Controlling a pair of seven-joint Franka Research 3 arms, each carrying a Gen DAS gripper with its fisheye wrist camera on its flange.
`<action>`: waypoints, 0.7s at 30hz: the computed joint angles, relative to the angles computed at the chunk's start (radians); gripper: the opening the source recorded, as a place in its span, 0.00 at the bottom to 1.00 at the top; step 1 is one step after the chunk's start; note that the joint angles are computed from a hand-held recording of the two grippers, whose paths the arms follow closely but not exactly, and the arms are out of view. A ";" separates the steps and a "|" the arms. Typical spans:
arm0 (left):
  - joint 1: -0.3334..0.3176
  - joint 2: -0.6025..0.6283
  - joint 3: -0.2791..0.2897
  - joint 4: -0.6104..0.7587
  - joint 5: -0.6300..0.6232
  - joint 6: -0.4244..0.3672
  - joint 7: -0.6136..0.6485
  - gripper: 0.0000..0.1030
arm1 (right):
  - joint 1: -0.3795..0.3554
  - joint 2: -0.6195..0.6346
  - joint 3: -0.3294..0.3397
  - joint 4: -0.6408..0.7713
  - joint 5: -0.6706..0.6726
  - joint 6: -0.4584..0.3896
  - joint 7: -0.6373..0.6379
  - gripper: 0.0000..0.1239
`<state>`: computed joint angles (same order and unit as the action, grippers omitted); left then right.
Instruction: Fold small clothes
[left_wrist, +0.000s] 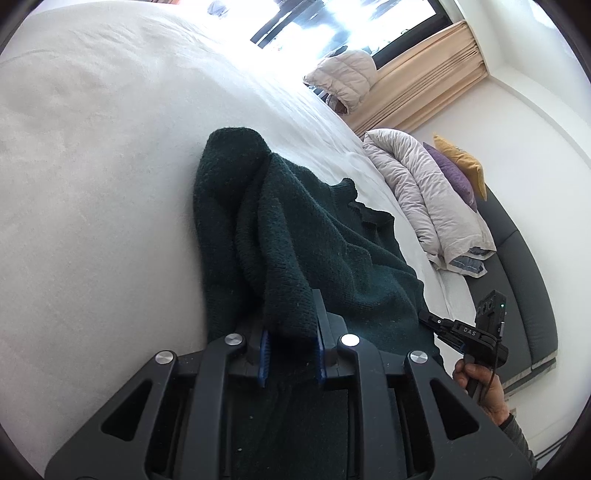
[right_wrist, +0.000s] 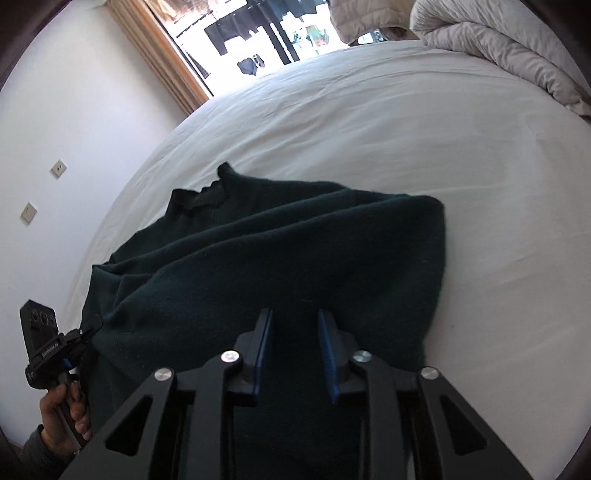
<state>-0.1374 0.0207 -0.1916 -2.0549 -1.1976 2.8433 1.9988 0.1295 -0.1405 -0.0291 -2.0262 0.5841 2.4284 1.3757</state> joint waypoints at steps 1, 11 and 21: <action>0.001 -0.002 0.000 -0.002 -0.013 -0.001 0.012 0.18 | -0.015 -0.014 0.004 -0.013 -0.046 0.010 0.063 0.06; 0.008 -0.003 0.005 -0.001 -0.041 -0.029 0.037 0.18 | 0.045 -0.096 0.051 -0.067 -0.162 0.004 0.029 0.56; -0.008 -0.213 0.025 -0.159 0.268 -0.057 -0.256 0.36 | -0.070 -0.409 0.023 -0.333 -0.309 0.076 0.224 0.52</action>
<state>-0.1456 -0.1923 -0.1667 -2.2135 -0.9300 2.7868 1.7425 0.0593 -0.5493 -0.0060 -2.3588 0.2749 2.5044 1.5994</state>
